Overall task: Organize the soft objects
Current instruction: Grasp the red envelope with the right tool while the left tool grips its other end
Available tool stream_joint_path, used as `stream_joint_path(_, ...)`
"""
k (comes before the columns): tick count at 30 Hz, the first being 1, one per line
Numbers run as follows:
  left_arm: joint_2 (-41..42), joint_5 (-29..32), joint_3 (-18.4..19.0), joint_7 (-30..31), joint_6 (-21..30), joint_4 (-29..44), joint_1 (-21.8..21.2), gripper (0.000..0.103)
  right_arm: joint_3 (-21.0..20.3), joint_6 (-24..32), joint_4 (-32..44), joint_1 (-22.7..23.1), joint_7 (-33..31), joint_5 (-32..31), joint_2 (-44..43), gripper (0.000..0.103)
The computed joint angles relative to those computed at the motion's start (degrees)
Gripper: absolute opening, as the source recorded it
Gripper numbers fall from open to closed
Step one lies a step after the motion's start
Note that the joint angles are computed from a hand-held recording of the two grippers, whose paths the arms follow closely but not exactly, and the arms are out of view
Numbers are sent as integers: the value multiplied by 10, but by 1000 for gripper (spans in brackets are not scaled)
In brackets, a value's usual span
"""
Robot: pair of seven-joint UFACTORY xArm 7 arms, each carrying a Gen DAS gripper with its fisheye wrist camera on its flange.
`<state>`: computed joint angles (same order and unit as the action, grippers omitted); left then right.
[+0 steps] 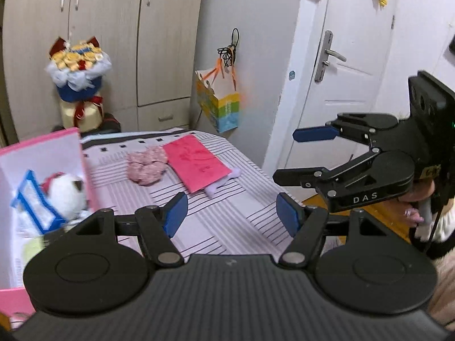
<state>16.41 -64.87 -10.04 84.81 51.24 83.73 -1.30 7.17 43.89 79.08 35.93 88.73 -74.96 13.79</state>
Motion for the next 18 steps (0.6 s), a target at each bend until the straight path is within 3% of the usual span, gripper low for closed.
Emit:
stream_joint_path(3, 34, -5, -11, -24, -35, 23, -18, 68, -12, -33, -28, -16, 58, -30, -7, 77)
stream_joint_path(7, 77, -5, -30, -51, -105, 52, -39, 67, -23, -69, -53, -46, 142, -73, -8, 58)
stream_joint_path(11, 144, 70, -35, -169, -114, 128, -61, 65, -35, -118, -48, -80, 191, -102, 13, 37)
stream_joint_path(18, 266, 184, -29, -362, -138, 275, -110, 63, -60, -181, -8, -112, 306, -186, 71, 31)
